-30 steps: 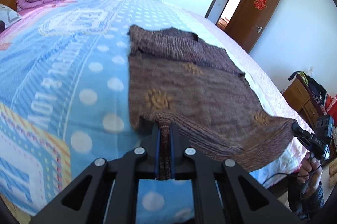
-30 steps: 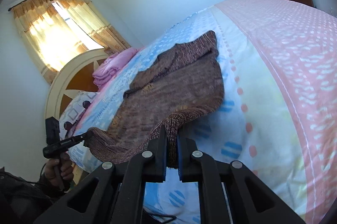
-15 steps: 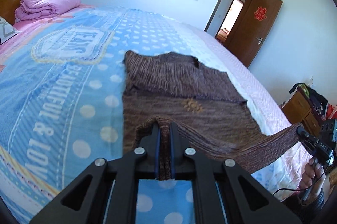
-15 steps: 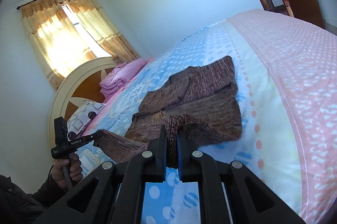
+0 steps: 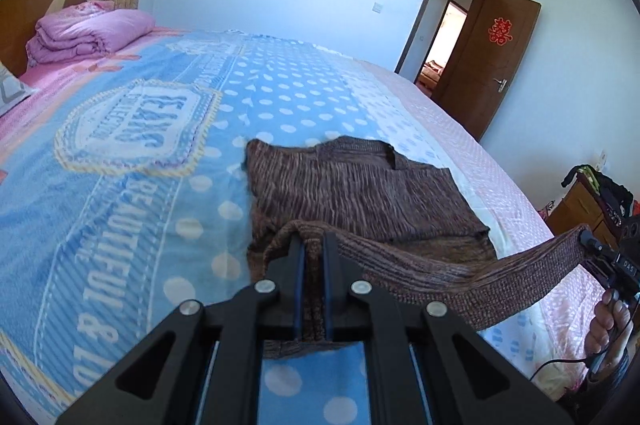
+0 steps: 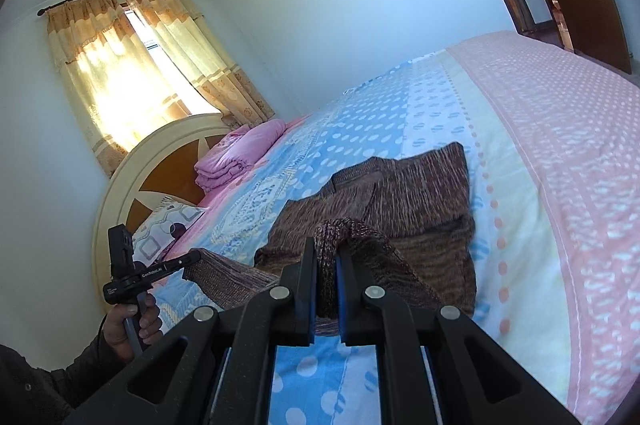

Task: Fold small clothes
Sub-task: 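Lift the hem with both tools and fold it over toward the collar, then open both tools to release the folded hem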

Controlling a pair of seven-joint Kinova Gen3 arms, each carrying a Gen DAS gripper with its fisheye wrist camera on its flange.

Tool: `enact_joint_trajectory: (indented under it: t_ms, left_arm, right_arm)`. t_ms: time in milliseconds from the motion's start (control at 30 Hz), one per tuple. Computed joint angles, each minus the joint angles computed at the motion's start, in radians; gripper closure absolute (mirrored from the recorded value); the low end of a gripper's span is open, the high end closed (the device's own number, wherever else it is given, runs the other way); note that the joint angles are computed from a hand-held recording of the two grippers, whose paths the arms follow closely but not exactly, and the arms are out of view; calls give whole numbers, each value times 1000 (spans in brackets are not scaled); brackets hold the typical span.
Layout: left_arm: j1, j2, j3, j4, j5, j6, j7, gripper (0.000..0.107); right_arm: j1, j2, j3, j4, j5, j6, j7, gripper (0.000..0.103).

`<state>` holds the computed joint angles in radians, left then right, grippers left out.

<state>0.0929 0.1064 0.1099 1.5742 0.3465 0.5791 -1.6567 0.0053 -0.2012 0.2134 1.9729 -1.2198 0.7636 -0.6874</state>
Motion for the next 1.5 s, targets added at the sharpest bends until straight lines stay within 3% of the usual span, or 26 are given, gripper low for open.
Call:
enact_joint_trajectory:
  t_ms: [633,867,967,1033,1167,1233,1300,1400,1500]
  left_arm:
    - [72,230,-23,-335,-212,62,166,100]
    - [113,363,-51,-477,-304,153,246,100]
    - [127,425,-61,-544,-336,194,268,100]
    - [143,466,-77,-594,-362,225,290,99]
    - [207,496,-145,-629,-464,260,368,88]
    - [185,457,-119,-555,-469,204,358,74]
    - [201,406,-138,-462,-510,146,366,40]
    - [206,337,-122,-340,-559,86,310,33]
    - [281,364,-153,-345,-679,124,291,31]
  right_arm:
    - [101,249,-112,-284,29,-43,-77,96]
    - [140,396,-199,-407,173,-83,-233,96]
    - [174,461,-276,-468,295,-110,-338,96]
    - [148,506,-269,-517,377,-114,-404,96]
    - [-6,572,-118,-585,539,-144,-563,93]
    - [-20,582,-105,-604,610,-125,-643,77]
    - [-21,566,-128,-591,685,-120,-672,51]
    - [-142,526,-44,-558,807,-99,-687,45]
    - [-281,537,42,-584,929,-20,-671,44]
